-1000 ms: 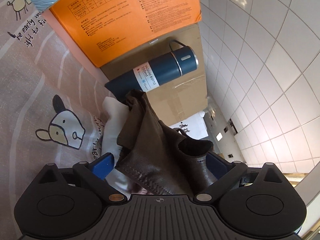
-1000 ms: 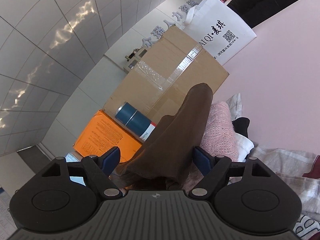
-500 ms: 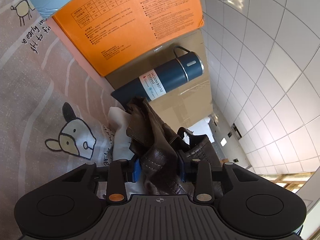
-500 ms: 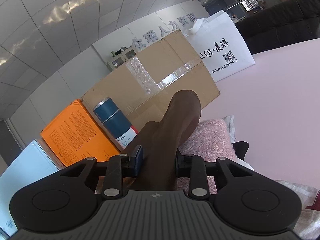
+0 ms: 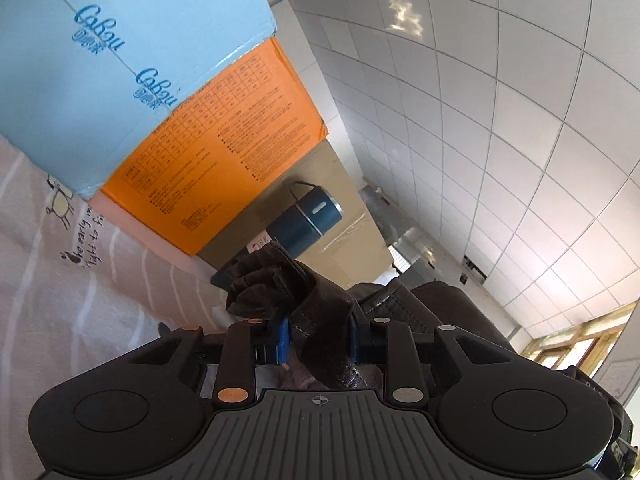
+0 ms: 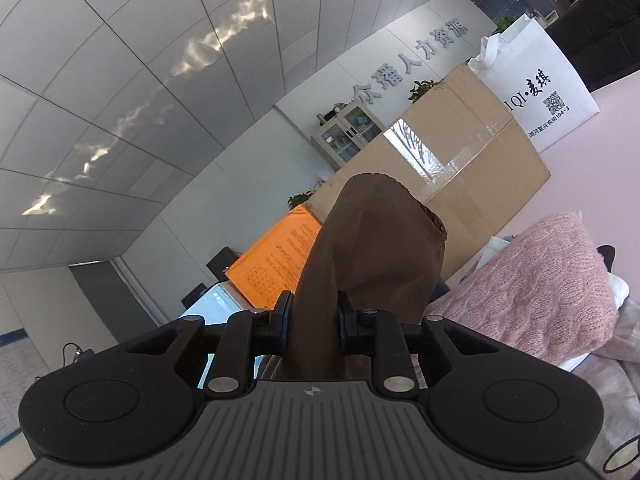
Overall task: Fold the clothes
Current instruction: 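Carry the brown jacket with both grippers and lay it on the bed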
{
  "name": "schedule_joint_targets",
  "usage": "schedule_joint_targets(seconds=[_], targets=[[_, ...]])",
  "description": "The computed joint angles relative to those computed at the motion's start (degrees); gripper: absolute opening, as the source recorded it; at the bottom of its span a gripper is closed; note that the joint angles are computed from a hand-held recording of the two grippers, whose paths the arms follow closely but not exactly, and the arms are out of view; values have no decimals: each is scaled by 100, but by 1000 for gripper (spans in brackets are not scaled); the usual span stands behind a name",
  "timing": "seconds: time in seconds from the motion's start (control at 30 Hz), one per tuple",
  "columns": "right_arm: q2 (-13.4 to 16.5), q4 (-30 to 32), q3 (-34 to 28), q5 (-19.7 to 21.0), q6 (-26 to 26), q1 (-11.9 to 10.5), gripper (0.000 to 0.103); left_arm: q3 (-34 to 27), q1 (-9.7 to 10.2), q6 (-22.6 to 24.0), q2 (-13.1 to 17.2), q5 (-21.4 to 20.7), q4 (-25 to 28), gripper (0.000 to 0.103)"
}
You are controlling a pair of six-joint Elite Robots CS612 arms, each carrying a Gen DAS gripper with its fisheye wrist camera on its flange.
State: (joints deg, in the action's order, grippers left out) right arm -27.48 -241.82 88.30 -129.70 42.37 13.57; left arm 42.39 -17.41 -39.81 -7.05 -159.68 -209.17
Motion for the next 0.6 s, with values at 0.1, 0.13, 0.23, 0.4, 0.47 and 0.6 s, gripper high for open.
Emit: schedule_joint_targets(seconds=[0.1, 0.13, 0.23, 0.4, 0.47, 0.6], targets=[[111, -109, -228, 453, -66, 64, 19, 398, 204, 1021, -273, 90, 339, 25], [154, -119, -316, 622, -64, 84, 19, 493, 326, 1309, -328, 109, 397, 25], [292, -90, -597, 1156, 0, 128, 19, 689, 597, 1757, -450, 247, 498, 25], [531, 245, -1131, 2154, 419, 186, 19, 1018, 986, 2480, -667, 650, 688, 25], [633, 503, -1375, 2551, 585, 212, 19, 1161, 1127, 2950, -777, 816, 885, 25], [891, 999, -1929, 3280, 721, 279, 19, 1390, 1378, 3889, -957, 1231, 1307, 25]])
